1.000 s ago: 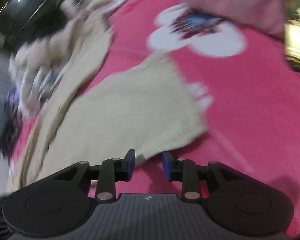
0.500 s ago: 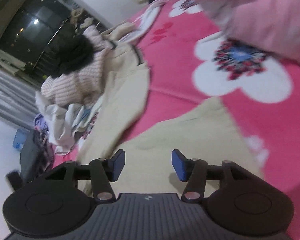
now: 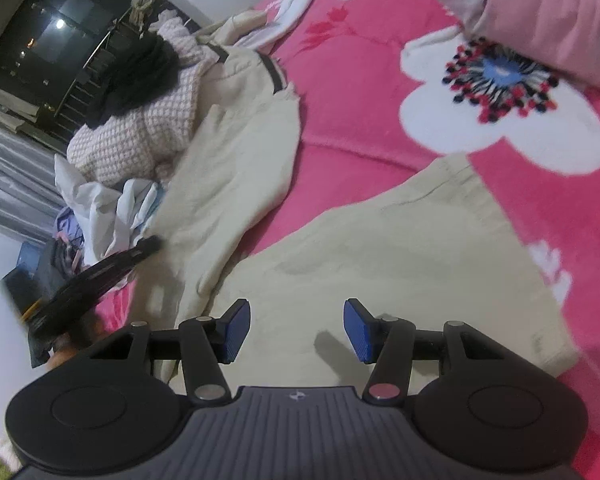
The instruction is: Fold clothes
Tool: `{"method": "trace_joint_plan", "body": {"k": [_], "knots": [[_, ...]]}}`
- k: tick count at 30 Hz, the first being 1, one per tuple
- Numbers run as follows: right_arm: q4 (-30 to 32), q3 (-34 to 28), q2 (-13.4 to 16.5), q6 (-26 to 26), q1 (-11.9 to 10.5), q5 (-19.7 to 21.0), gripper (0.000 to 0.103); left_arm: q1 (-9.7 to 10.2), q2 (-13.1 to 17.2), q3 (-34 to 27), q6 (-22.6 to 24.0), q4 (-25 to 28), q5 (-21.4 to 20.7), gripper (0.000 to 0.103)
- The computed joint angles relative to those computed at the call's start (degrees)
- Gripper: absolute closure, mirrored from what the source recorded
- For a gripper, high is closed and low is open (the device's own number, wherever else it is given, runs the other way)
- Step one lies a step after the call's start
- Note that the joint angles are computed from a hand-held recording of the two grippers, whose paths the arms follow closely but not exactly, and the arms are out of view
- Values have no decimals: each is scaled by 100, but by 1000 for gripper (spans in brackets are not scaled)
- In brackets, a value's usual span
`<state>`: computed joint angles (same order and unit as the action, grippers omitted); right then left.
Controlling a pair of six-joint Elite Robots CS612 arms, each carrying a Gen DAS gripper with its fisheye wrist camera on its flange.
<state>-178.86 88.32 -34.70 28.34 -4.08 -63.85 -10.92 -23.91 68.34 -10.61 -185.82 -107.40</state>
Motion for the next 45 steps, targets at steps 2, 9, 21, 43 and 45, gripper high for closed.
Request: {"method": "trace_joint_plan", "body": {"k": [2,9,21,43,45], "knots": [[-125,38,-22,19,-12,-36,48,-4,-201,415,76,-541,-410,103],[-190,-136,-12,-117,23,131,47,-147,-695,1317,1078,-673,-964,103],[2121,-1762,330,-3914,903,-938,8,-310,-737,1884,1618,-601,-1191,103],[-562,48,-123,-1282,71,-322,96,-393,-1364,3548,1548,-1523,1379,63],[-947,479,-318,-899,-75,-7,96,-348,-1528,3841,1202,-1483,1897,62]]}}
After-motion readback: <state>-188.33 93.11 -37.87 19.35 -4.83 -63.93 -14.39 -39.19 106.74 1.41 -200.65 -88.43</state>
